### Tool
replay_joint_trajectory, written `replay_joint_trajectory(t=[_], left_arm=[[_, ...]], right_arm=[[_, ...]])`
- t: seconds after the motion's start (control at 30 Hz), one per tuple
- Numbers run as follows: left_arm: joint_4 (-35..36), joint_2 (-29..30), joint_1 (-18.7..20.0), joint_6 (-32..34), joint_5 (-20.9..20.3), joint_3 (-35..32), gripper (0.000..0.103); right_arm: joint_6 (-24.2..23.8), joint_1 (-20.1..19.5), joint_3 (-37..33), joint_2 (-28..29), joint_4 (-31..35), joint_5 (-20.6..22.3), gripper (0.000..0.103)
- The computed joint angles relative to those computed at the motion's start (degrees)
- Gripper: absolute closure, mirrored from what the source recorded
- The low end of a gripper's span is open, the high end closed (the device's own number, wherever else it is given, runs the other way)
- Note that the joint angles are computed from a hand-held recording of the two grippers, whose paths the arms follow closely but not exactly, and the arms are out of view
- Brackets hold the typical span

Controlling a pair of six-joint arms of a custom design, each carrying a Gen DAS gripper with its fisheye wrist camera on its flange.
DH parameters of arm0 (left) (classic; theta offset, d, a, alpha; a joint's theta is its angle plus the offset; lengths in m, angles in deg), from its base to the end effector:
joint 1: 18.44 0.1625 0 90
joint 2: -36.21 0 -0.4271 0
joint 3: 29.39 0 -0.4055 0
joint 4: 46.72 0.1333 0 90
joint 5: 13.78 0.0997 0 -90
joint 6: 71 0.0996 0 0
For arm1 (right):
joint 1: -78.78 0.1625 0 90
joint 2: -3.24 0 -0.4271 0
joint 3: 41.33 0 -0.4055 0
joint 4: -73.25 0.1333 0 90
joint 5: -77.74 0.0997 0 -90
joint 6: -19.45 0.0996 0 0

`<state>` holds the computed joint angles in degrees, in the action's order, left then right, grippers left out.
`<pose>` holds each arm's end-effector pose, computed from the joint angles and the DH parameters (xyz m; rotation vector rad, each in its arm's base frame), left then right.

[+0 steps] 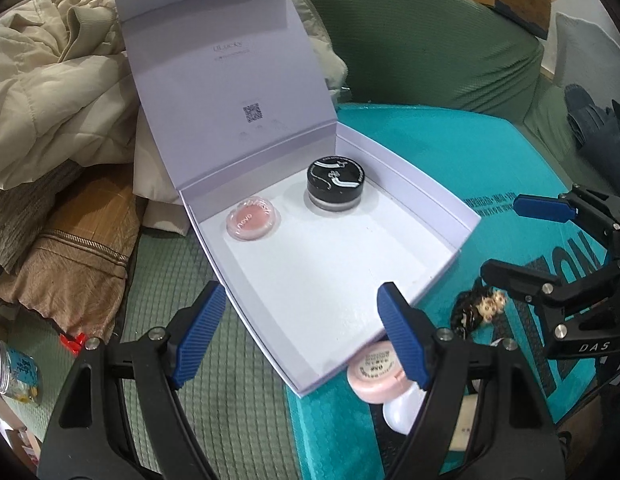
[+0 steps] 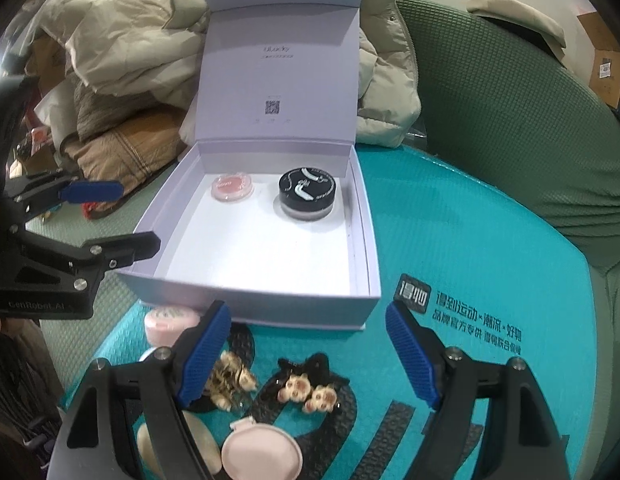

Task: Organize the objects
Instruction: 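Withdraw both grippers from the box back toward the hair clips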

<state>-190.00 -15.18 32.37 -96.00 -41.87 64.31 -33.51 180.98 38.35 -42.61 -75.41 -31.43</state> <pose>-0.2540 -0.6615 0.1962 0.1440 2.1682 -0.8678 0.2598 -0.7258 0.1997 1.3463 -2.2900 0.3917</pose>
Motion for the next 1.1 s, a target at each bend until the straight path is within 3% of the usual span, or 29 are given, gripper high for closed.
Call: replay_joint_trajectory(t=[0.53, 0.73, 0.97, 1.1], left_arm=[[2.0, 0.5, -1.1, -1.3, -2.0, 0.2, 0.026], [4.7, 1.2, -1.2, -1.9, -3.8, -1.0, 0.026], [10.0, 2.0, 0.0, -4.6, -9.7, -2.6, 0.026], [10.9, 2.4, -0.6, -4.2, -8.3, -2.4, 0.026]], right_arm=[[1.6, -0.6, 2.9, -3.5, 3.8, -1.0, 0.022], [2.3, -1.0, 2.4, -3.7, 8.0, -3.3, 0.022], [5.1, -1.4, 0.2, -3.3, 14.5, -5.2, 0.022], [6.7, -1.6, -0.9, -3.0, 17.6, -4.9, 0.022]])
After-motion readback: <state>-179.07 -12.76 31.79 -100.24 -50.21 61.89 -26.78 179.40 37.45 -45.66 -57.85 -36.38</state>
